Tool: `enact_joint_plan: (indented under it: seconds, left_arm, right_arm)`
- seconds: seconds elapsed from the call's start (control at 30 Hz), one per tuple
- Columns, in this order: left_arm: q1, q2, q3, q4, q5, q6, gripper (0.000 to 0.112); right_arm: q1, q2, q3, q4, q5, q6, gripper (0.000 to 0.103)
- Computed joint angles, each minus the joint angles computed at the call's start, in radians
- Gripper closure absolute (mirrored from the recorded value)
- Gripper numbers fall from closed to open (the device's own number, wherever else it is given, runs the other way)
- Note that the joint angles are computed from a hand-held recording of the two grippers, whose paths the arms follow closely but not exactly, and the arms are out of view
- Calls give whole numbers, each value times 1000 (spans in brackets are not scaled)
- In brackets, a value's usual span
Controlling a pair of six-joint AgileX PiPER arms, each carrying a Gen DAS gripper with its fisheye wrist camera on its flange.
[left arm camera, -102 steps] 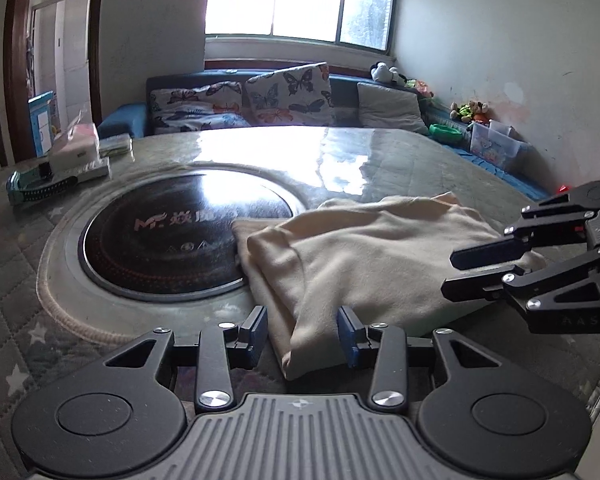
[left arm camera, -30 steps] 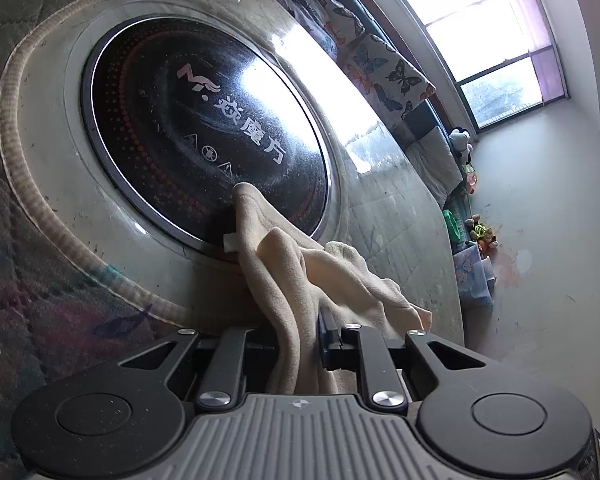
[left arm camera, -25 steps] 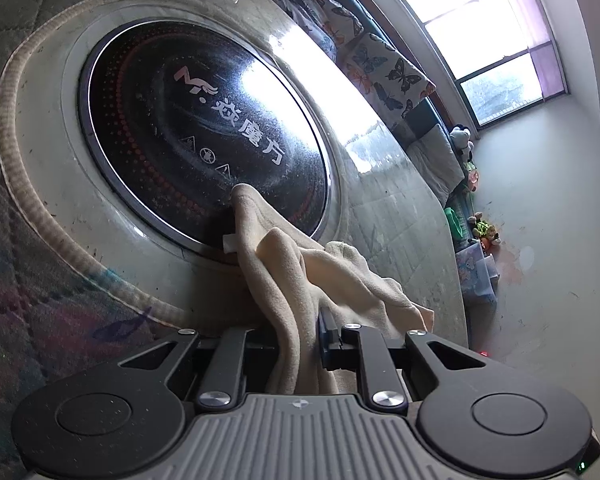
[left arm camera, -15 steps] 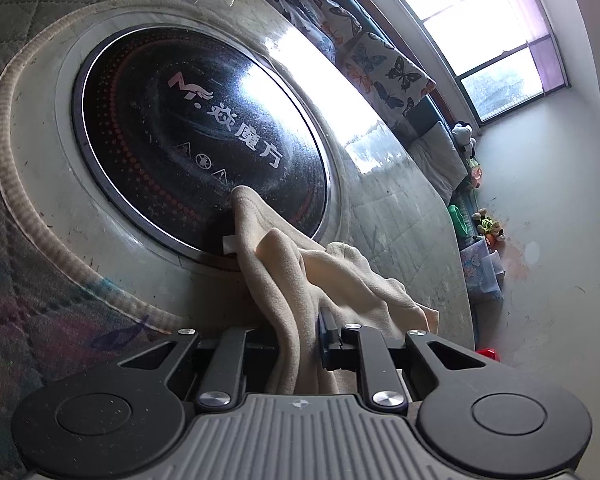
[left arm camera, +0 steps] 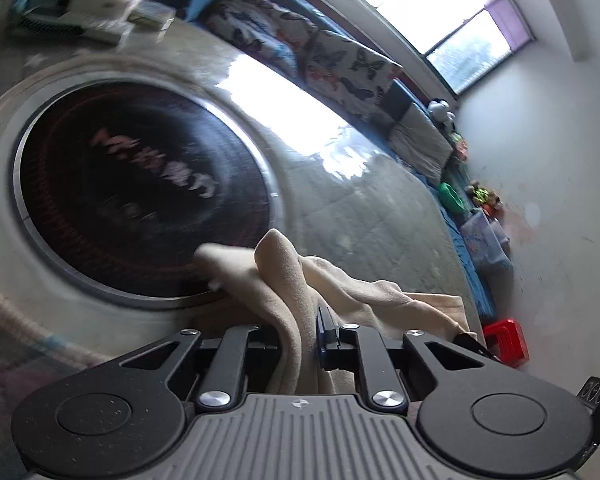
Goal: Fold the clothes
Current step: 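Lift the folded sweatshirt with the left gripper and carry it across the table, then lower the sweatshirt onto the table with the left gripper and open it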
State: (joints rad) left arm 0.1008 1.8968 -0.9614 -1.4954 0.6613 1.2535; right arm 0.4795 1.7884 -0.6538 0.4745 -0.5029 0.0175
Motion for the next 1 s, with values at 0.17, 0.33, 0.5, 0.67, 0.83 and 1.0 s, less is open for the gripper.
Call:
enact_joint_plan:
  seconds: [0.17,0.33,0.5,0.67,0.83,1.0]
  left_arm:
    - [-115,15,-61,-25,-27,-2,97]
    - [-238,53,-153,-33,-59,-10,97]
    - [-335,134,-307,1,-62,-65,97]
    - [-402,270,-489,162,-30,-264,97]
    - [-446,357,-568,342,-20,-421,96]
    - [-454,339,-528,362,-49,-376,89]
  right_arm:
    - [-21,-91,57,104,-29,-113,94]
    - [-92,-188,115,213,-44,-241,94]
    - [-188,-253,161,258,-55,-311,94]
    - [-322,-256,193,216,-39,-275,94]
    - [-413,-161,211,188,-35,-245,94]
    - [-427,-52,202,225,-43,-267,94]
